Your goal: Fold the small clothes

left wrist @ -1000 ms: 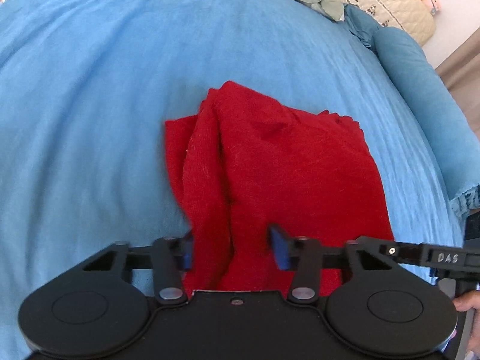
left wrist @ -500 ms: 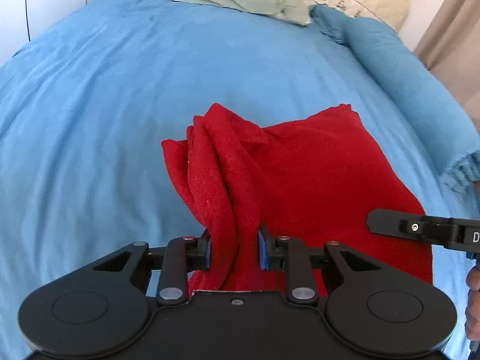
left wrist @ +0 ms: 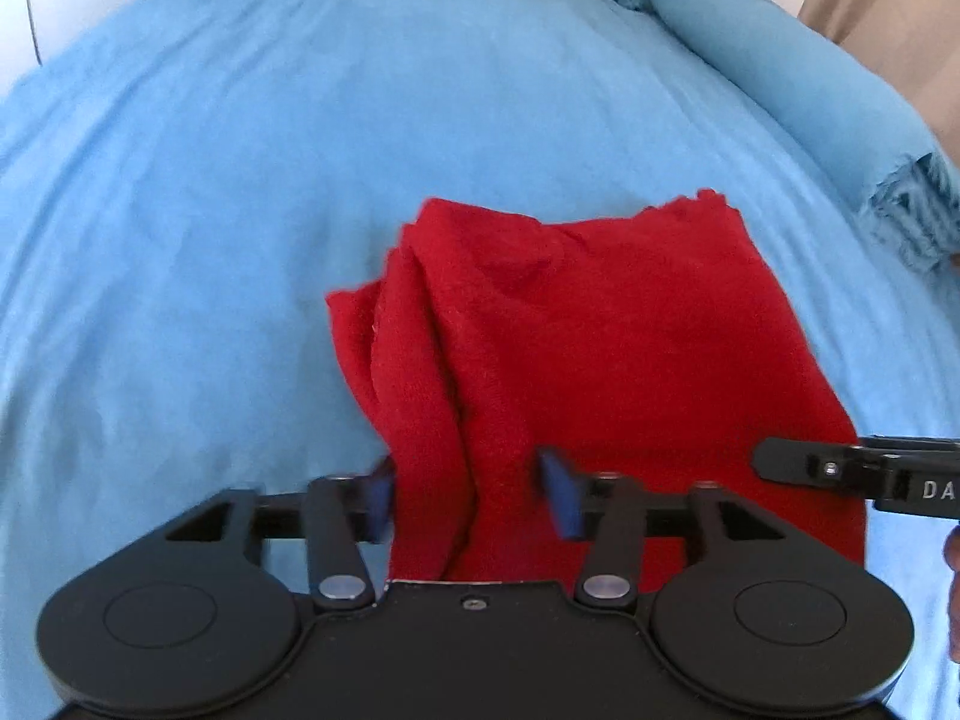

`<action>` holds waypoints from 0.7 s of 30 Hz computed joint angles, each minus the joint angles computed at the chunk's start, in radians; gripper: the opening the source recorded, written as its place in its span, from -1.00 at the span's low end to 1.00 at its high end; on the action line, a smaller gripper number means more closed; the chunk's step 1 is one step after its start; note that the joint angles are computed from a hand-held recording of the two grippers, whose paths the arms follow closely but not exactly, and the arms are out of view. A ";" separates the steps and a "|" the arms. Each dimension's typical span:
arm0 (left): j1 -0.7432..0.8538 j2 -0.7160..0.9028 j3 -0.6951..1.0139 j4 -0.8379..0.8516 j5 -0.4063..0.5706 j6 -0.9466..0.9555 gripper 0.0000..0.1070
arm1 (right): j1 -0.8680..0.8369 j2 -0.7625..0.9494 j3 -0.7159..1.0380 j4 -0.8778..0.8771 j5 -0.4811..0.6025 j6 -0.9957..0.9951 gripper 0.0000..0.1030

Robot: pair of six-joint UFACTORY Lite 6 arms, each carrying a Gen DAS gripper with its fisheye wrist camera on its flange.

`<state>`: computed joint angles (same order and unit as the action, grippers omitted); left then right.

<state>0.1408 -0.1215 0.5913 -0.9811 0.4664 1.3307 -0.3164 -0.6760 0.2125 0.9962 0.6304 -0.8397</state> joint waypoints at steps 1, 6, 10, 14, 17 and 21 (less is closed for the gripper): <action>-0.014 -0.002 -0.011 -0.016 -0.042 0.003 0.63 | -0.028 -0.007 -0.035 0.048 -0.002 -0.063 0.02; -0.023 -0.013 -0.037 0.000 -0.108 -0.046 0.83 | 0.009 -0.100 -0.114 0.008 -0.107 -0.026 0.66; 0.005 -0.178 -0.103 0.158 -0.112 -0.219 0.84 | -0.011 -0.197 -0.089 -0.172 0.000 0.102 0.72; 0.069 -0.251 -0.157 0.222 -0.102 -0.257 0.84 | 0.025 -0.416 -0.106 -0.377 0.115 0.291 0.88; 0.102 -0.240 -0.192 0.148 -0.125 -0.182 0.88 | 0.157 -0.492 -0.156 -0.523 0.081 0.480 0.88; 0.069 -0.148 -0.179 0.100 -0.185 -0.203 0.91 | 0.261 -0.531 -0.230 -0.624 0.001 0.655 0.88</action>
<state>0.2097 -0.2692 0.4127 -0.8810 0.2818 1.1281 -0.0555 -1.2074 -0.0172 0.3726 0.6310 -0.1851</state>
